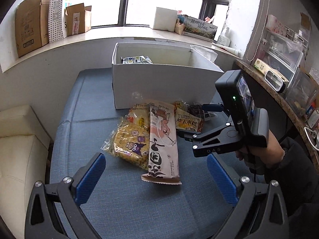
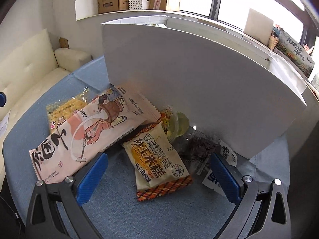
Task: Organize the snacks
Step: 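Grasp the brown-and-cream rice cake packet with the right gripper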
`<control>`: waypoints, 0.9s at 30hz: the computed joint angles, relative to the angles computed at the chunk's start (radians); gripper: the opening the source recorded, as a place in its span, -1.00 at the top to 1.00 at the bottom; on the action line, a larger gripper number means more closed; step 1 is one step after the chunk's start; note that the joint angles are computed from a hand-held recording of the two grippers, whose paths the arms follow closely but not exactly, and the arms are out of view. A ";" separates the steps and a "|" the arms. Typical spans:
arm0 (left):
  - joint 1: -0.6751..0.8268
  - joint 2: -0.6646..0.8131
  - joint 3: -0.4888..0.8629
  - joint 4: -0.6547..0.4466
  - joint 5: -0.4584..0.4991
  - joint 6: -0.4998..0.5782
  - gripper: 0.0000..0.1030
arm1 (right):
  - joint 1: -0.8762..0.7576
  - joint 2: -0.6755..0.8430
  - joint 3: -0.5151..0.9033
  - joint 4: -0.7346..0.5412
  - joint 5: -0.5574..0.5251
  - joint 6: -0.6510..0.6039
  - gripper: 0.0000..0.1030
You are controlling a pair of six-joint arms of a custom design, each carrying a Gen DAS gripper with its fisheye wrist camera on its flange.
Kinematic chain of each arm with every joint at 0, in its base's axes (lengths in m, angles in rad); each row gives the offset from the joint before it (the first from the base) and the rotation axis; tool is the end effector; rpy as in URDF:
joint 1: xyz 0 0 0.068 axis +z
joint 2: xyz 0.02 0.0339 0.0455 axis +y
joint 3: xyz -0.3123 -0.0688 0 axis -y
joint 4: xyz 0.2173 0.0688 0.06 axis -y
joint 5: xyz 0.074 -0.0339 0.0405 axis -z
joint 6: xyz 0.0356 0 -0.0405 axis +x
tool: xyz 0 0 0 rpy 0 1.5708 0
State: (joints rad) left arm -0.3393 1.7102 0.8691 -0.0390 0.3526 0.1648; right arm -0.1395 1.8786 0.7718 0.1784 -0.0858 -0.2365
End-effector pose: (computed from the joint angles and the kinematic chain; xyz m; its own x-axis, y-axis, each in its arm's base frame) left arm 0.2990 -0.1186 0.2180 -0.6317 0.3862 -0.6721 0.6320 0.7587 -0.1581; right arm 0.3283 -0.0430 0.1560 -0.7914 -0.1246 -0.5985 -0.1005 0.9922 -0.0737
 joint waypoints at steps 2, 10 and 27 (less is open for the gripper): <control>-0.004 -0.001 -0.002 0.002 -0.003 0.004 -1.00 | -0.003 0.013 0.011 -0.001 -0.009 0.005 -1.00; -0.013 0.005 -0.005 0.009 -0.017 0.008 -1.00 | -0.011 0.021 0.030 -0.021 0.002 0.014 -0.10; -0.088 0.079 0.037 0.021 -0.093 0.014 -1.00 | -0.105 -0.194 -0.103 -0.021 -0.118 0.010 0.78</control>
